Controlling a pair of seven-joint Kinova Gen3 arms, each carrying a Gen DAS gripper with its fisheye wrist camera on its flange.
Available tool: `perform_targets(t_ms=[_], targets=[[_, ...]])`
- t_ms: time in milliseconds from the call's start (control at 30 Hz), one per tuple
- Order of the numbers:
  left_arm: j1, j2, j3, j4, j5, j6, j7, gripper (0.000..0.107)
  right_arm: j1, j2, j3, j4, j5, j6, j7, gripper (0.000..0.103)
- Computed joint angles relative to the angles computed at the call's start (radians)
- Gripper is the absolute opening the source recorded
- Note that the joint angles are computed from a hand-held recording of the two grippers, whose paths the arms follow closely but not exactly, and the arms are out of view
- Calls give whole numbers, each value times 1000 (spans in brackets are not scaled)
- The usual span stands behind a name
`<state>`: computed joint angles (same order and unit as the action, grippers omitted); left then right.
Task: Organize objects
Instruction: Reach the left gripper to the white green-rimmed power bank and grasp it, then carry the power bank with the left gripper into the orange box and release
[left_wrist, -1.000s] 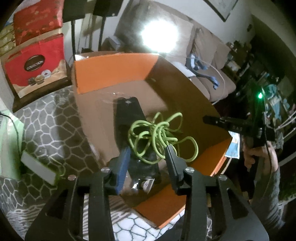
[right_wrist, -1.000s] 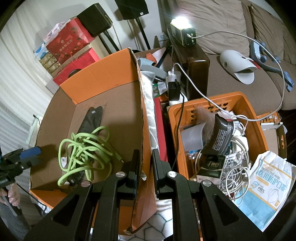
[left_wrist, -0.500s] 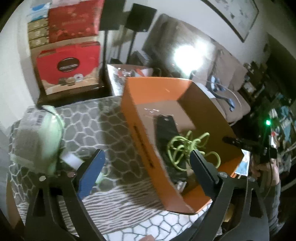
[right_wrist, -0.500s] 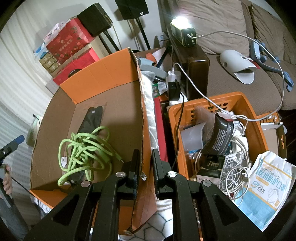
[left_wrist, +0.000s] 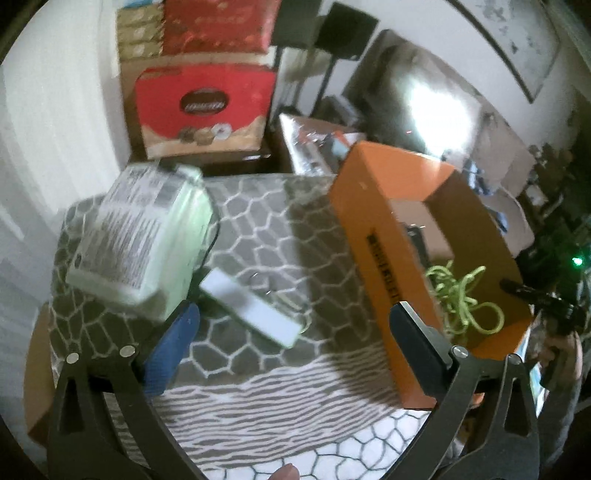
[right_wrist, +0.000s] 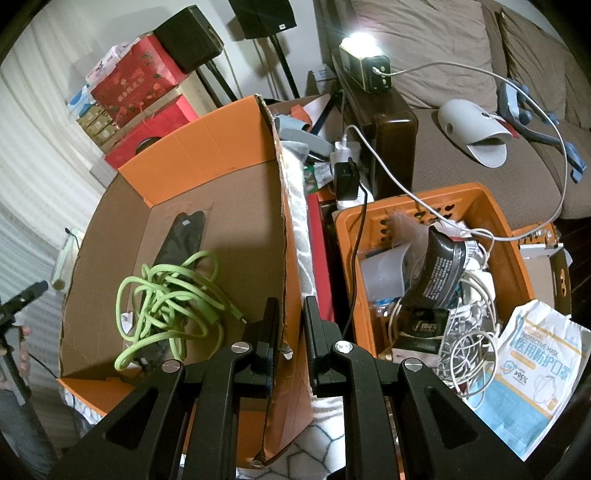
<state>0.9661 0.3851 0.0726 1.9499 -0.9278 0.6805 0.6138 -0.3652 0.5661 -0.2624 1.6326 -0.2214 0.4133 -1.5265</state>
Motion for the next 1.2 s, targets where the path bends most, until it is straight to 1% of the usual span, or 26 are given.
perform_targets(t_ms=[267,367,433,600,633,700,733,800,833,900,1000,1067,1100,1200], targets=[[-13,77,-19,-30,92,19,-17,103,-1,0,1,0,-1,0,1,12],[-25,106,-32,-48,138,8,-36,102,-1,0,2,0,0,1,1,12],[-33,124,-39,-64,174,6,-58,97,2,-1,-1,1,-2,0,3,12],[-53,151,-67,-77,251,-55,-113,78,-2,0,2,0,-1,0,0,12],[-55,157,-72,-84,265,-58,-129,76,-2,0,2,0,-1,0,0,12],[-58,170,-82,-96,294,-70,-160,64,-2,0,2,-1,0,1,0,12],[-61,173,-87,-99,307,-78,-175,60,0,-1,1,1,-1,1,2,12],[-52,186,-101,-119,333,-57,-197,55,-2,0,2,-1,-1,2,0,12],[-42,188,-111,-123,336,-50,-198,53,-1,-1,1,0,-1,2,1,12],[-24,182,-134,-113,332,-62,-185,44,-3,0,3,-1,0,1,0,12],[-3,169,-161,-86,315,-99,-159,36,-3,0,2,-1,0,1,-1,12],[9,162,-179,-66,297,-133,-141,27,-3,0,2,-1,0,1,-1,12],[14,158,-186,-58,289,-150,-134,25,-3,0,3,-1,0,1,-1,12],[44,149,-217,-38,260,-183,-107,23,-4,0,3,-1,0,2,-2,12]])
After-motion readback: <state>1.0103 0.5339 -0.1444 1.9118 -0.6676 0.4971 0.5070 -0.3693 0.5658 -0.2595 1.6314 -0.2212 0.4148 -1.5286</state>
